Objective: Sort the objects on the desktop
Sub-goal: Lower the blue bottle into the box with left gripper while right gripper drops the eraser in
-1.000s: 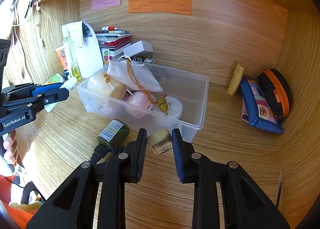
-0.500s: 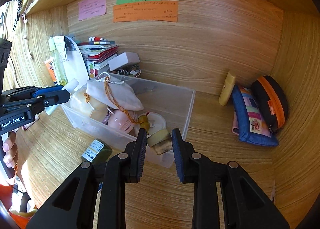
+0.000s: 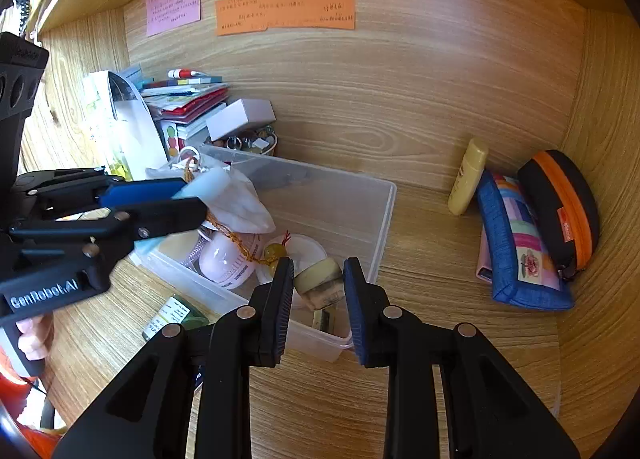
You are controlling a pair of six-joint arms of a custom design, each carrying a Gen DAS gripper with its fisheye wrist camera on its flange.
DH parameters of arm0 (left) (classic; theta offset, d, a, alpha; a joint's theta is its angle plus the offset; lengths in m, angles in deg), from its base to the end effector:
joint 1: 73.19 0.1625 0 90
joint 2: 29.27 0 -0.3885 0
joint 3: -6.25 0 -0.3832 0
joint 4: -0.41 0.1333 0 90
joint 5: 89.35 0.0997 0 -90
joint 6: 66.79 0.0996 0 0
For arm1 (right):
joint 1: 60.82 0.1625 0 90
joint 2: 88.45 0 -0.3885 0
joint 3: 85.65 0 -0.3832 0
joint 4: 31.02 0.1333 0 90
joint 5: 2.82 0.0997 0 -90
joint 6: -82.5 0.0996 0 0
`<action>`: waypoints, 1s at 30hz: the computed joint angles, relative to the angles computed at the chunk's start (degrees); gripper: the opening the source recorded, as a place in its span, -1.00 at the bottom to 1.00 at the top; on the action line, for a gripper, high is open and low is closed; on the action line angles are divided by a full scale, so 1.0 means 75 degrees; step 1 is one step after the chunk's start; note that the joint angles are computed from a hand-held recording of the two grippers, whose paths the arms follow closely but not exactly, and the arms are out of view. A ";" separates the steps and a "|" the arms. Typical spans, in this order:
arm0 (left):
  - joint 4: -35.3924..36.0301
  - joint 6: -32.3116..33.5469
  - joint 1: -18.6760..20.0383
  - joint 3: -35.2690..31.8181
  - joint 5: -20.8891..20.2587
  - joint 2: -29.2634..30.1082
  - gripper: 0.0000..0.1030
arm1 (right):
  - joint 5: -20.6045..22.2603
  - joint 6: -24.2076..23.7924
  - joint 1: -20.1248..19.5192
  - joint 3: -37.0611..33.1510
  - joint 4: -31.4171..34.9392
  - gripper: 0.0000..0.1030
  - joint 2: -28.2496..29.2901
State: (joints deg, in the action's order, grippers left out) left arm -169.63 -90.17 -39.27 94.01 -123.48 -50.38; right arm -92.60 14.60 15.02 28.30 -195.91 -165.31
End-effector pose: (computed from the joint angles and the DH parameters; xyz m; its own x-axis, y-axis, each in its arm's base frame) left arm -0.3976 -0.5274 -0.0807 -0.7537 0.1137 -0.6473 0.5536 0.6406 -0.5321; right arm -0.0010 -0.5503 0.2921 -0.5441 -0.6187 0.5667 -0.8262 0.5128 -0.2334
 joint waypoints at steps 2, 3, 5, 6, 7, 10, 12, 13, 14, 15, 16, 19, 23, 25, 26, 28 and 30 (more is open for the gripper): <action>0.0117 0.0033 0.0071 -0.0113 -0.0071 0.0080 -0.53 | -0.0110 -0.0019 0.0016 -0.0018 -0.0022 -0.55 0.0073; 0.0157 0.0029 0.0097 -0.0145 -0.0095 0.0108 -0.53 | -0.0154 -0.0032 0.0025 -0.0026 -0.0022 -0.55 0.0099; 0.0283 -0.0003 0.0158 -0.0225 -0.0151 0.0153 -0.53 | -0.0234 -0.0021 0.0028 -0.0061 0.0016 -0.55 0.0159; 0.0339 -0.0028 0.0185 -0.0253 -0.0175 0.0166 -0.53 | -0.0279 -0.0011 0.0029 -0.0084 0.0037 -0.55 0.0192; 0.0382 -0.0035 0.0211 -0.0267 -0.0204 0.0172 -0.53 | -0.0316 0.0004 0.0028 -0.0103 0.0055 -0.55 0.0221; 0.0527 -0.0102 0.0280 -0.0317 -0.0261 0.0193 -0.53 | -0.0390 0.0043 0.0023 -0.0150 0.0103 -0.55 0.0298; 0.0554 -0.0119 0.0308 -0.0317 -0.0288 0.0190 -0.53 | -0.0427 0.0043 0.0020 -0.0207 0.0150 -0.55 0.0371; 0.0557 -0.0122 0.0317 -0.0308 -0.0300 0.0188 -0.53 | -0.0415 0.0049 0.0015 -0.0212 0.0135 -0.55 0.0385; 0.0569 -0.0145 0.0313 -0.0300 -0.0281 0.0188 -0.53 | -0.0432 0.0040 0.0020 -0.0226 0.0140 -0.54 0.0399; 0.0560 -0.0136 0.0304 -0.0295 -0.0264 0.0195 -0.53 | -0.0446 0.0023 0.0027 -0.0229 0.0126 -0.54 0.0405; 0.0578 -0.0134 0.0298 -0.0307 -0.0244 0.0212 -0.53 | -0.0446 0.0010 0.0026 -0.0215 0.0090 -0.54 0.0406; 0.0700 -0.0172 0.0268 -0.0295 -0.0249 0.0189 -0.53 | -0.0480 -0.0032 0.0041 -0.0200 0.0012 -0.54 0.0423; 0.0754 -0.0220 0.0190 -0.0267 -0.0131 0.0183 -0.40 | -0.0478 -0.0096 0.0053 -0.0152 -0.0067 -0.43 0.0415; 0.0695 -0.0192 0.0150 -0.0266 -0.0075 0.0199 -0.32 | -0.0413 -0.0157 0.0042 -0.0092 -0.0098 -0.31 0.0365; 0.0684 -0.0200 0.0118 -0.0247 -0.0020 0.0193 -0.31 | -0.0403 -0.0189 0.0040 -0.0045 -0.0189 -0.27 0.0350; 0.0651 -0.0206 0.0062 -0.0205 0.0031 0.0168 -0.31 | -0.0357 -0.0252 0.0023 0.0048 -0.0308 -0.21 0.0294; 0.0611 -0.0246 -0.0002 -0.0129 0.0094 0.0125 -0.23 | -0.0314 -0.0281 -0.0003 0.0101 -0.0324 -0.14 0.0229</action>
State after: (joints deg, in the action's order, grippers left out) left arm -165.04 -92.02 -39.29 93.04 -122.77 -49.45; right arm -94.95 12.50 15.00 29.06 -198.34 -163.59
